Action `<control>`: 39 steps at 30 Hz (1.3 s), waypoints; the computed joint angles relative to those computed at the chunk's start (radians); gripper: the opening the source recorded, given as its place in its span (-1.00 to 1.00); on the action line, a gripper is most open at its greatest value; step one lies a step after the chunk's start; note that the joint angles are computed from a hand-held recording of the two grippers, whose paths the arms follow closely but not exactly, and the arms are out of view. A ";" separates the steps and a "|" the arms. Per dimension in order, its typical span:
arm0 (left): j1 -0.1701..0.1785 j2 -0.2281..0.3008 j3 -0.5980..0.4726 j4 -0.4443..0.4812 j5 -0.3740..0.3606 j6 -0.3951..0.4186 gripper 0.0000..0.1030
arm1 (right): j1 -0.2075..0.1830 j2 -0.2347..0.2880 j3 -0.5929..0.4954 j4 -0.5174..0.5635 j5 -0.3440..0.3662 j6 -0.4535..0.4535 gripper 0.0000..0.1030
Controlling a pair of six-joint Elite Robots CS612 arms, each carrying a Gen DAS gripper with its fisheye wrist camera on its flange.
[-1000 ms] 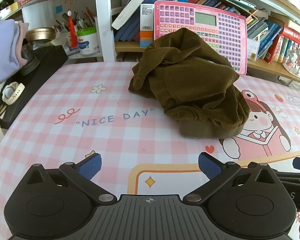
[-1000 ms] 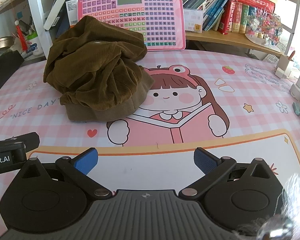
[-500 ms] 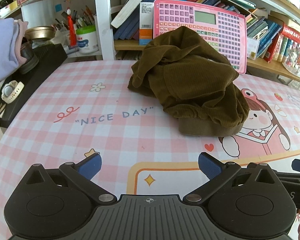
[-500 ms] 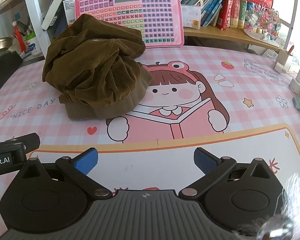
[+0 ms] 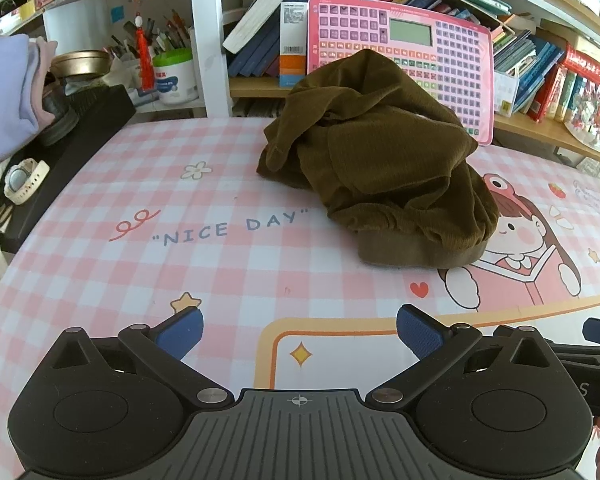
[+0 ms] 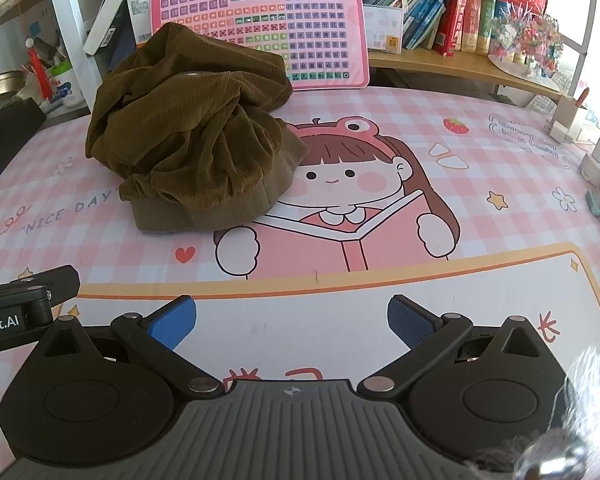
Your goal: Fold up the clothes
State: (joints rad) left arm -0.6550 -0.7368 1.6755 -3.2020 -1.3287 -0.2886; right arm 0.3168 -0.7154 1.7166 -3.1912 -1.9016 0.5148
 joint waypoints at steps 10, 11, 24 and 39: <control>-0.001 0.001 -0.003 0.009 0.001 0.002 1.00 | -0.004 0.000 0.000 0.010 0.012 0.007 1.00; -0.001 0.002 -0.003 0.010 0.001 0.003 1.00 | -0.005 0.000 0.000 0.011 0.015 0.009 1.00; 0.011 0.039 -0.043 -0.042 -0.049 0.034 1.00 | -0.071 -0.003 0.038 -0.048 0.167 0.184 1.00; 0.033 0.132 -0.221 0.031 -0.199 0.043 0.94 | -0.155 0.034 0.035 -0.224 0.450 0.323 0.71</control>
